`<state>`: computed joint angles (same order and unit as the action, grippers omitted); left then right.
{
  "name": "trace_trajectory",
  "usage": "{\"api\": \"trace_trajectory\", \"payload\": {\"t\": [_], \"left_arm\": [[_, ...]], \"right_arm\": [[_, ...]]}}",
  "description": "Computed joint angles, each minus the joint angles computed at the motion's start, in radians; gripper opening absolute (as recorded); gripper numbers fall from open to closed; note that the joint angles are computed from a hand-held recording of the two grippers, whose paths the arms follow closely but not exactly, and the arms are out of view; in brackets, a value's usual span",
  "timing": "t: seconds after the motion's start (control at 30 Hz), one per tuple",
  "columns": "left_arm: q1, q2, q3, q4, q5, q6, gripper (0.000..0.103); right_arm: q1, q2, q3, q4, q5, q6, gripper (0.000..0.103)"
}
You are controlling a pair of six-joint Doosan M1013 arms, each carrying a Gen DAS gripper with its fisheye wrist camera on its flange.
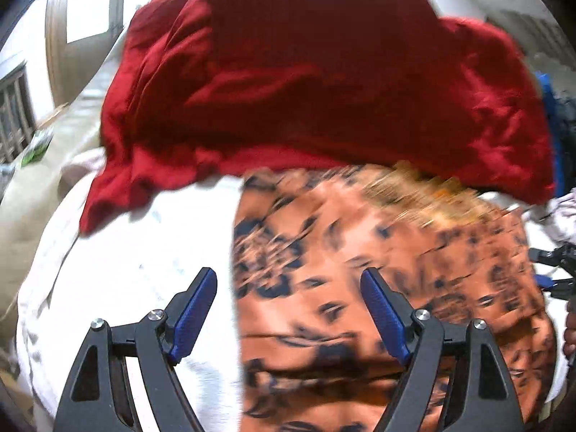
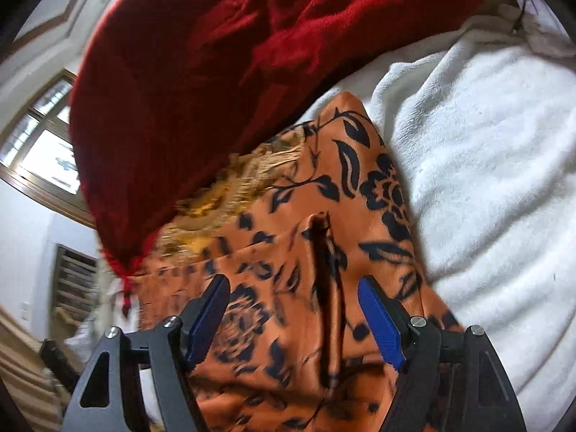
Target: Fold small clothes
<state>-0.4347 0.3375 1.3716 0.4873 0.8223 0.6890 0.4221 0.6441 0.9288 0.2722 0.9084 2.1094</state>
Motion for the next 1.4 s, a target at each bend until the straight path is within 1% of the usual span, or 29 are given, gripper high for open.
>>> {"api": "trace_trajectory", "payload": {"t": [0.03, 0.07, 0.1, 0.13, 0.17, 0.3, 0.37, 0.4, 0.43, 0.5, 0.53, 0.57, 0.67, 0.7, 0.73, 0.77, 0.8, 0.83, 0.9, 0.93, 0.97, 1.07, 1.13, 1.17, 1.23, 1.27, 1.33, 1.37, 1.4], "left_arm": [[0.002, 0.004, 0.002, -0.008, 0.009, 0.02, 0.082], [0.0, 0.008, 0.003, -0.003, 0.022, 0.034, 0.082], [-0.002, 0.011, 0.002, 0.002, 0.037, 0.04, 0.082], [-0.002, 0.014, -0.001, -0.004, 0.045, 0.057, 0.082], [0.001, 0.013, 0.003, -0.018, 0.031, 0.068, 0.082], [0.008, -0.014, 0.03, -0.013, 0.014, 0.055, 0.082], [0.009, -0.022, 0.04, 0.011, 0.014, 0.015, 0.082], [0.011, -0.026, 0.044, 0.014, 0.012, 0.005, 0.082], [0.012, -0.034, 0.055, 0.011, 0.008, -0.001, 0.082], [0.011, -0.065, 0.09, -0.003, -0.008, 0.002, 0.082], [0.008, -0.083, 0.112, -0.003, -0.021, 0.002, 0.082], [0.007, -0.099, 0.131, -0.004, -0.032, 0.001, 0.082], [-0.007, -0.164, 0.221, -0.009, -0.076, -0.029, 0.082], [-0.013, -0.182, 0.252, -0.026, -0.087, -0.036, 0.082], [-0.022, -0.2, 0.284, -0.045, -0.092, -0.04, 0.082], [-0.033, -0.217, 0.316, -0.074, -0.096, -0.038, 0.082], [-0.041, -0.227, 0.337, -0.105, -0.096, -0.03, 0.082], [-0.05, -0.236, 0.357, -0.15, -0.09, -0.015, 0.082], [-0.063, -0.243, 0.375, -0.189, -0.088, -0.005, 0.082], [-0.072, -0.245, 0.381, -0.201, -0.076, -0.006, 0.082], [-0.077, -0.245, 0.384, -0.208, -0.066, -0.013, 0.082], [-0.084, -0.255, 0.406, -0.247, -0.073, -0.038, 0.082], [-0.092, -0.262, 0.418, -0.242, -0.079, -0.061, 0.082], [-0.098, -0.269, 0.427, -0.226, -0.094, -0.084, 0.08], [-0.099, -0.277, 0.435, -0.223, -0.114, -0.096, 0.05], [-0.097, -0.279, 0.44, -0.23, -0.12, -0.093, 0.048], [-0.096, -0.289, 0.451, -0.22, -0.12, -0.12, 0.048], [-0.097, -0.295, 0.459, -0.207, -0.123, -0.141, 0.048], [-0.098, -0.304, 0.469, -0.19, -0.131, -0.161, 0.048]], "right_arm": [[0.002, 0.017, -0.023, -0.005, 0.031, 0.004, 0.074], [0.009, 0.033, -0.05, -0.04, 0.065, 0.014, 0.063], [0.024, 0.039, -0.069, -0.112, 0.079, 0.027, 0.046], [0.034, 0.042, -0.08, -0.148, 0.081, 0.009, 0.027], [0.042, 0.036, -0.078, -0.173, 0.066, 0.001, 0.013], [0.072, 0.016, -0.056, -0.339, 0.009, 0.059, 0.008], [0.075, 0.017, -0.053, -0.417, 0.018, 0.13, 0.008], [0.077, 0.023, -0.058, -0.467, 0.039, 0.163, 0.008], [0.071, 0.024, -0.054, -0.477, 0.055, 0.167, 0.008], [0.047, -0.01, 0.011, -0.364, -0.014, 0.157, 0.01], [0.031, -0.048, 0.071, -0.274, -0.083, 0.146, 0.01], [0.025, -0.079, 0.116, -0.236, -0.132, 0.122, 0.01], [0.031, -0.175, 0.239, -0.268, -0.228, 0.057, 0.011], [0.027, -0.216, 0.302, -0.221, -0.28, 0.002, 0.012], [0.021, -0.258, 0.369, -0.158, -0.334, -0.053, 0.012], [0.014, -0.299, 0.432, -0.093, -0.373, -0.103, 0.022], [0.011, -0.324, 0.473, -0.039, -0.385, -0.138, 0.062], [0.006, -0.366, 0.541, 0.058, -0.407, -0.184, 0.101], [0.011, -0.429, 0.638, 0.135, -0.461, -0.221, 0.103], [0.015, -0.458, 0.674, 0.115, -0.449, -0.204, 0.103], [0.024, -0.474, 0.687, 0.046, -0.389, -0.142, 0.102], [0.043, -0.483, 0.705, 0.025, -0.226, -0.097, 0.099], [0.058, -0.47, 0.703, -0.019, -0.15, -0.025, 0.097], [0.065, -0.459, 0.701, -0.03, -0.122, 0.004, 0.093], [0.068, -0.424, 0.687, -0.033, -0.087, 0.056, 0.081], [0.069, -0.41, 0.683, -0.033, -0.083, 0.072, 0.08], [0.073, -0.365, 0.656, -0.056, -0.046, 0.112, 0.068], [0.075, -0.346, 0.647, -0.054, -0.026, 0.112, 0.042], [0.077, -0.338, 0.644, -0.035, -0.016, 0.096, 0.024]]}}
